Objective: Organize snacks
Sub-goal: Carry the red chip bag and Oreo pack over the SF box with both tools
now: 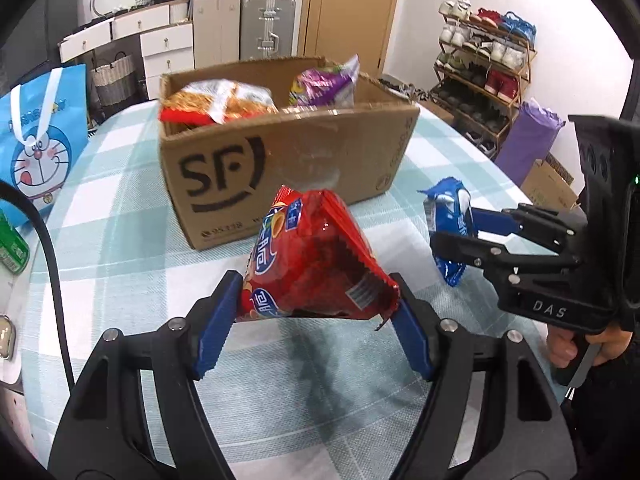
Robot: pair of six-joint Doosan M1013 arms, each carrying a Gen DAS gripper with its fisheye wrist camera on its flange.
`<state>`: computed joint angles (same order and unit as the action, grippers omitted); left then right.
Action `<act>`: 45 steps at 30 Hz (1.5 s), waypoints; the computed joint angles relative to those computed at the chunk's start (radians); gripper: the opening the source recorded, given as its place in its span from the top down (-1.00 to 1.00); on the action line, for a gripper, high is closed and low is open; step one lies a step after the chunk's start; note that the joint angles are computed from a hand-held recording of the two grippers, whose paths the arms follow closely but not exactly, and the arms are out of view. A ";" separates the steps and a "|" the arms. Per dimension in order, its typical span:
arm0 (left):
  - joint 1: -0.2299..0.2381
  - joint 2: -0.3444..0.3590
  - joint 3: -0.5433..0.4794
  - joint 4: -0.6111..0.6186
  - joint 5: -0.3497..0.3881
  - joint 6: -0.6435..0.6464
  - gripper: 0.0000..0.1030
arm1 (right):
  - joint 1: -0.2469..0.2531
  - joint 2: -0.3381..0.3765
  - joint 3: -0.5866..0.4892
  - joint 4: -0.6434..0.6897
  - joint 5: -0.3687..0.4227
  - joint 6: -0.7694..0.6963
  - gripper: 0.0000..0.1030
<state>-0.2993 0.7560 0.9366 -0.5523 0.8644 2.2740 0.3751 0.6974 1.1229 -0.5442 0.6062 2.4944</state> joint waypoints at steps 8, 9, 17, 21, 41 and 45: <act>0.028 -0.019 -0.004 -0.033 0.000 0.019 -0.37 | 0.010 -0.008 -0.002 -0.037 -0.015 0.015 0.13; 0.032 -0.023 -0.003 -0.040 -0.001 0.025 -0.37 | 0.010 -0.009 -0.004 -0.035 -0.015 0.011 0.13; 0.026 -0.038 -0.014 -0.065 -0.017 0.036 -0.37 | 0.019 -0.017 -0.033 -0.078 0.001 0.015 0.13; 0.029 -0.050 -0.019 -0.077 -0.022 0.045 -0.37 | 0.024 -0.019 -0.053 -0.115 0.011 0.027 0.13; 0.007 -0.003 -0.180 -0.064 -0.021 -0.009 -0.37 | 0.018 0.014 -0.192 -0.203 0.031 0.084 0.13; 0.002 0.025 -0.234 -0.032 -0.006 -0.050 -0.37 | 0.013 0.021 -0.209 -0.216 0.027 0.108 0.13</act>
